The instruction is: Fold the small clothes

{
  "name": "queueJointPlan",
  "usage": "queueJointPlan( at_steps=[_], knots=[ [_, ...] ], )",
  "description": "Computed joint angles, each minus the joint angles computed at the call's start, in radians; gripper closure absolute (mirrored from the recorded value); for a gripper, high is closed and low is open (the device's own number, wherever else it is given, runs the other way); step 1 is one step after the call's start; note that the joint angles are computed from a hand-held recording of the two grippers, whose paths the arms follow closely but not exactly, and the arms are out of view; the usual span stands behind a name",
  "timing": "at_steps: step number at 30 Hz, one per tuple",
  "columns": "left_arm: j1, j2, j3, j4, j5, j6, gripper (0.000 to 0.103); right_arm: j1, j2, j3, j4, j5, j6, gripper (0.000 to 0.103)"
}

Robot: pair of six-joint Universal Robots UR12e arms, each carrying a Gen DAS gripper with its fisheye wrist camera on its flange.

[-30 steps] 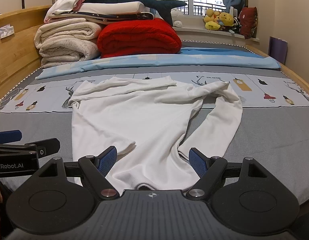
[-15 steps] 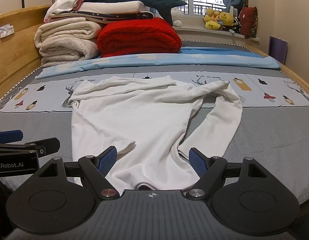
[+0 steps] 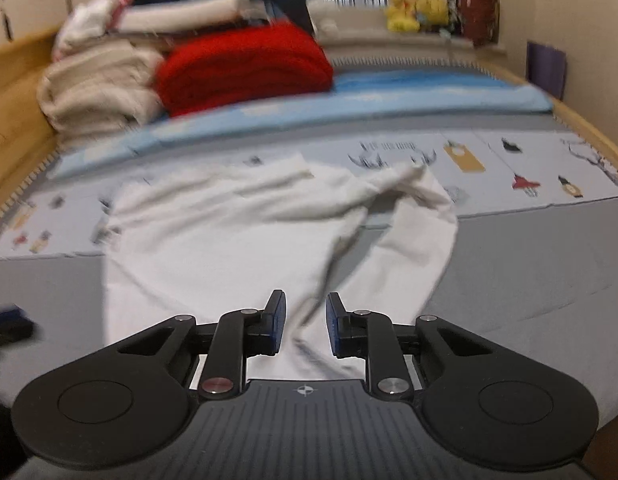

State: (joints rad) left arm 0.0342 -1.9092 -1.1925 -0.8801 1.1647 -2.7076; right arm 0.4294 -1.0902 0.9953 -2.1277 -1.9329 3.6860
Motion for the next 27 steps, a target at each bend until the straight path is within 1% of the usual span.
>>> queueJointPlan(
  at_steps=[1, 2, 3, 4, 5, 7, 8, 9, 10, 11, 12, 13, 14, 15, 16, 17, 19, 20, 21, 22, 23, 24, 25, 26, 27],
  knots=[
    [-0.002, -0.021, 0.036, -0.029, 0.003, 0.013, 0.068, -0.014, 0.012, -0.019, 0.046, 0.016, 0.0, 0.077],
    [-0.004, -0.043, 0.068, -0.039, 0.011, 0.018, 0.068, -0.025, 0.023, -0.032, 0.077, 0.03, -0.001, 0.069],
    [-0.006, -0.065, 0.096, -0.049, 0.019, 0.014, 0.067, -0.037, 0.036, -0.045, 0.109, 0.051, 0.003, 0.056],
    [-0.01, -0.086, 0.122, -0.059, 0.039, 0.011, 0.067, -0.048, 0.046, -0.052, 0.138, 0.071, 0.019, 0.05],
    [-0.013, -0.101, 0.133, -0.046, 0.052, -0.005, 0.067, -0.058, 0.056, -0.058, 0.164, 0.086, 0.043, 0.045],
    [-0.017, -0.12, 0.117, 0.017, 0.074, -0.047, 0.063, -0.078, 0.076, -0.072, 0.221, 0.13, 0.108, 0.045],
    [-0.023, -0.131, 0.119, 0.009, 0.103, -0.052, 0.063, -0.087, 0.09, -0.092, 0.266, 0.159, 0.135, 0.044],
    [-0.035, -0.147, 0.141, -0.041, 0.17, -0.062, 0.063, -0.095, 0.102, -0.108, 0.298, 0.174, 0.158, 0.042],
    [-0.043, -0.167, 0.179, -0.112, 0.208, -0.089, 0.064, -0.097, 0.111, -0.118, 0.322, 0.17, 0.178, 0.041],
    [-0.044, -0.177, 0.2, -0.145, 0.204, -0.122, 0.063, -0.099, 0.125, -0.138, 0.367, 0.164, 0.191, 0.041],
    [-0.039, -0.181, 0.208, -0.149, 0.165, -0.132, 0.063, -0.1, 0.136, -0.155, 0.406, 0.163, 0.19, 0.046],
    [-0.039, -0.183, 0.213, -0.13, 0.15, -0.118, 0.061, -0.1, 0.144, -0.167, 0.43, 0.158, 0.184, 0.052],
    [-0.041, -0.181, 0.205, -0.099, 0.149, -0.101, 0.058, -0.097, 0.145, -0.165, 0.42, 0.139, 0.173, 0.068],
    [-0.042, -0.182, 0.202, -0.075, 0.156, -0.086, 0.052, -0.096, 0.138, -0.152, 0.382, 0.131, 0.158, 0.098],
    [-0.043, -0.185, 0.206, -0.071, 0.161, -0.083, 0.052, -0.097, 0.129, -0.137, 0.343, 0.129, 0.145, 0.1],
    [-0.044, -0.185, 0.205, -0.073, 0.154, -0.094, 0.052, -0.098, 0.117, -0.116, 0.302, 0.123, 0.133, 0.1],
    [-0.039, -0.195, 0.226, -0.113, 0.124, -0.117, 0.052, -0.105, 0.103, -0.102, 0.286, 0.1, 0.122, 0.101],
    [-0.039, -0.199, 0.232, -0.124, 0.118, -0.121, 0.052, -0.108, 0.098, -0.096, 0.289, 0.075, 0.122, 0.101],
    [-0.041, -0.196, 0.229, -0.13, 0.118, -0.12, 0.052, -0.11, 0.095, -0.093, 0.299, 0.027, 0.128, 0.101],
    [-0.041, -0.197, 0.228, -0.13, 0.111, -0.119, 0.052, -0.105, 0.096, -0.094, 0.32, -0.063, 0.147, 0.101],
    [-0.04, -0.196, 0.227, -0.138, 0.101, -0.118, 0.052, -0.1, 0.1, -0.102, 0.36, -0.168, 0.17, 0.101],
    [-0.039, -0.196, 0.229, -0.15, 0.09, -0.119, 0.052, -0.1, 0.11, -0.124, 0.432, -0.273, 0.207, 0.101],
    [-0.038, -0.198, 0.233, -0.164, 0.079, -0.12, 0.052, -0.098, 0.125, -0.159, 0.531, -0.377, 0.281, 0.101],
    [-0.038, -0.198, 0.234, -0.177, 0.072, -0.12, 0.052, -0.097, 0.125, -0.16, 0.588, -0.46, 0.361, 0.1],
    [-0.039, -0.201, 0.239, -0.198, 0.064, -0.117, 0.052, -0.093, 0.122, -0.157, 0.602, -0.5, 0.424, 0.096]
  ],
)
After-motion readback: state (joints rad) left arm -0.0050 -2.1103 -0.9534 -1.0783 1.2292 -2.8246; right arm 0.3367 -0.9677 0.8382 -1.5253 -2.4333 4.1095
